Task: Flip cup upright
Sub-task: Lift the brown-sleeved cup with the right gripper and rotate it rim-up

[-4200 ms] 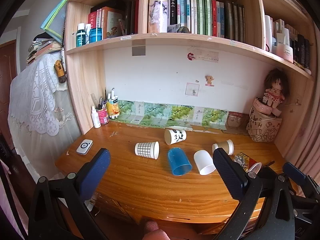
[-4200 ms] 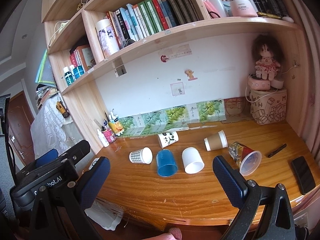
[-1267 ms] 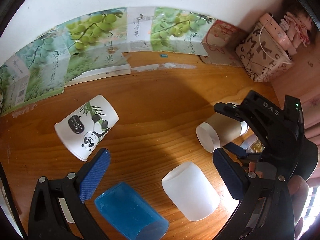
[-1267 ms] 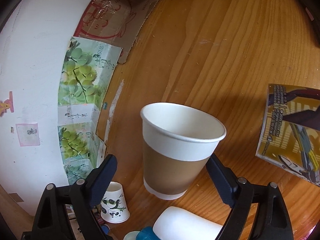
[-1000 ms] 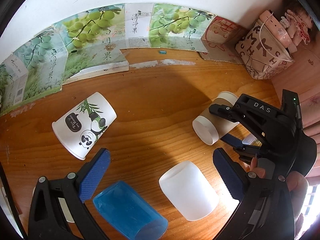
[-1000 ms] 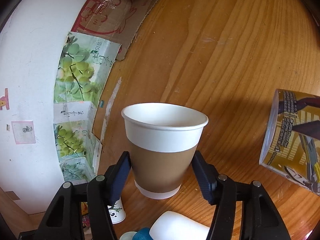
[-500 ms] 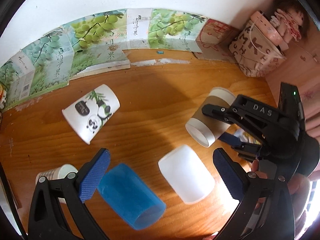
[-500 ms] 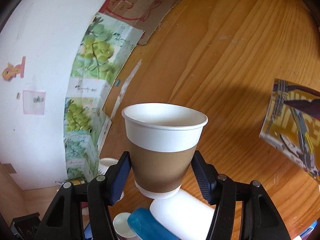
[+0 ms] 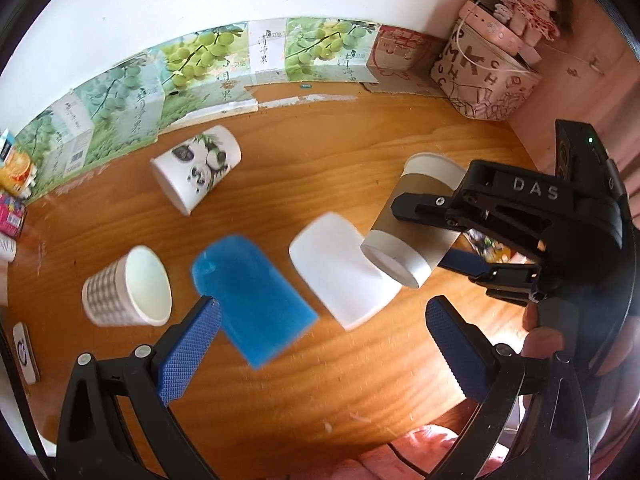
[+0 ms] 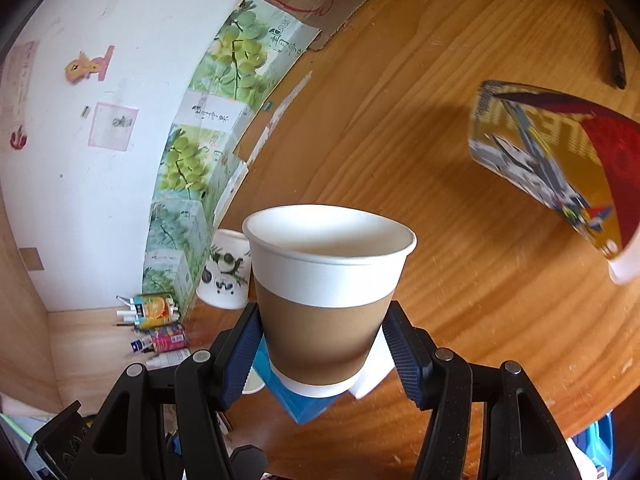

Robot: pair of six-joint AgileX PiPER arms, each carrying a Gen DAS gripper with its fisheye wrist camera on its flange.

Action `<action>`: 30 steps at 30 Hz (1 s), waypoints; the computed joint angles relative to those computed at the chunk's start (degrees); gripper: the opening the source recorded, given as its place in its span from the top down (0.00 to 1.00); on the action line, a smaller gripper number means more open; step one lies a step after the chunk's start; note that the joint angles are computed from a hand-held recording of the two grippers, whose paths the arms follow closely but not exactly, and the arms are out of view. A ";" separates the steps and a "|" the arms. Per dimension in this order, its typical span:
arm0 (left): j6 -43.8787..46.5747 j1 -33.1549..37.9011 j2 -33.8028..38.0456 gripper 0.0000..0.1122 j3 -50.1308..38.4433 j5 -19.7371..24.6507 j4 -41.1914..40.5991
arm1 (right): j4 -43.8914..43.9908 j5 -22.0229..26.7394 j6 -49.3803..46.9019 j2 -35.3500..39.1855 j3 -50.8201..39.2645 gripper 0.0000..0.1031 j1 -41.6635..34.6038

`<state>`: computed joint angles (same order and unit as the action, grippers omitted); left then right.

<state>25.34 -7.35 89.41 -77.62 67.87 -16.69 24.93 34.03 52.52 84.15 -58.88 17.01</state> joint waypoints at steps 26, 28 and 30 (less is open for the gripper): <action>3.23 3.93 -25.48 0.09 27.84 -2.53 -2.57 | 3.99 8.31 -2.24 -11.22 11.46 0.40 12.24; 3.68 3.86 -26.27 0.09 29.23 -2.49 -2.75 | 6.55 9.41 -5.14 -10.48 11.89 0.40 11.57; 3.17 3.01 -27.19 0.09 30.72 -3.16 -2.40 | 9.32 9.99 -7.85 -10.07 12.86 0.39 10.93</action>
<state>28.51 -4.34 62.22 -46.90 64.71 -19.10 34.25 44.02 44.66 74.08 -46.02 27.94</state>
